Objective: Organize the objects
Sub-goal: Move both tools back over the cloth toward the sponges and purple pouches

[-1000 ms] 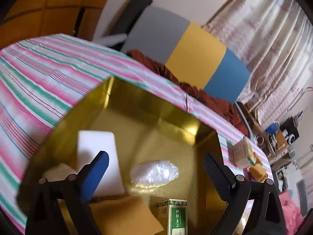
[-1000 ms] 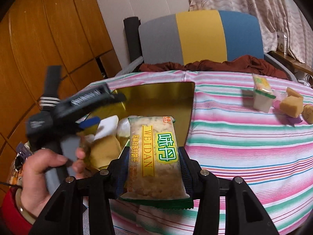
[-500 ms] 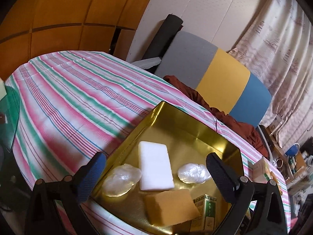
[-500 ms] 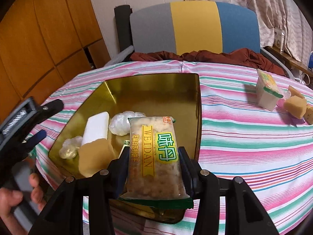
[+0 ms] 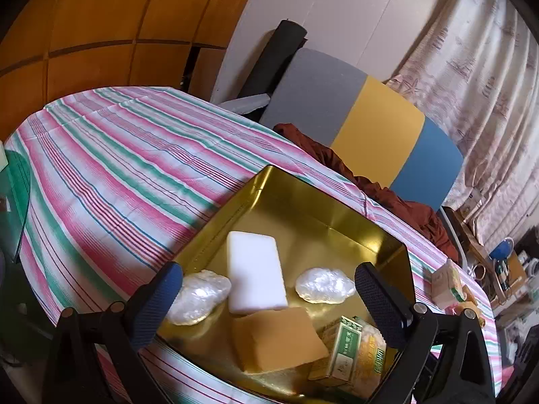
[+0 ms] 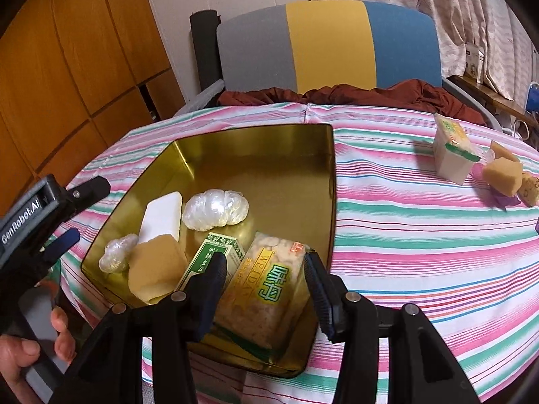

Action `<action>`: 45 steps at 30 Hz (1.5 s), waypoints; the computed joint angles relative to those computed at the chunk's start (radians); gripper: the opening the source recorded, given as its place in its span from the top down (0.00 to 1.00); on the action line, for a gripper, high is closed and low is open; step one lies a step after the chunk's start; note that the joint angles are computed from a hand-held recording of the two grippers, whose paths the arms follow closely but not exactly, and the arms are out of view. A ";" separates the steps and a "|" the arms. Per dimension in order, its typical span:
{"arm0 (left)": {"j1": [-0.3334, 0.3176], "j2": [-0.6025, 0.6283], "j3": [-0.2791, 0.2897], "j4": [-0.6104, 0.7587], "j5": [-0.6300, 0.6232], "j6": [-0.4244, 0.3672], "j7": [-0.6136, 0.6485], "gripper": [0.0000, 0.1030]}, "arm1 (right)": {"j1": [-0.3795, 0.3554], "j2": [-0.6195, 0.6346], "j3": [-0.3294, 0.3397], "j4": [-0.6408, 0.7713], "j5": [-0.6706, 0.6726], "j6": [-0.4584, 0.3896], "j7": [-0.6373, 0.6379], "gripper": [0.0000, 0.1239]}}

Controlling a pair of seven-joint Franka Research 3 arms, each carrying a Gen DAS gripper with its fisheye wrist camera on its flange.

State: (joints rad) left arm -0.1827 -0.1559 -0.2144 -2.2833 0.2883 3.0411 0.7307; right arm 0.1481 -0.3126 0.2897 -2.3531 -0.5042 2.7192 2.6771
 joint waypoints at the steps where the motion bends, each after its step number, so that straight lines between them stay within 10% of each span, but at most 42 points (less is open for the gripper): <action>1: -0.007 0.000 0.000 0.002 -0.003 -0.004 0.008 0.00 | -0.001 -0.009 -0.003 -0.008 0.001 0.004 0.002 0.61; 12: -0.114 0.010 0.012 0.024 -0.136 -0.030 0.183 0.00 | -0.113 -0.151 0.024 -0.120 -0.005 0.001 0.072 0.60; 18: -0.253 0.023 0.053 0.046 -0.403 -0.055 0.491 0.00 | -0.158 -0.252 0.002 -0.240 0.062 -0.042 0.071 0.60; 32: -0.325 0.092 -0.057 0.156 -0.668 -0.163 0.869 0.00 | -0.445 -0.556 -0.057 -0.473 0.126 -0.173 0.041 0.59; 45: -0.311 0.118 -0.115 0.187 -0.568 -0.227 0.826 0.00 | -0.641 -0.221 -0.102 -0.220 0.123 0.057 -0.109 0.59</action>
State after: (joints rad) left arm -0.4939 -0.0378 -0.3297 -2.0965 -0.2801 2.8146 1.5564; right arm -0.4927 -0.5332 0.1874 -2.5735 -0.3809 2.7761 2.5680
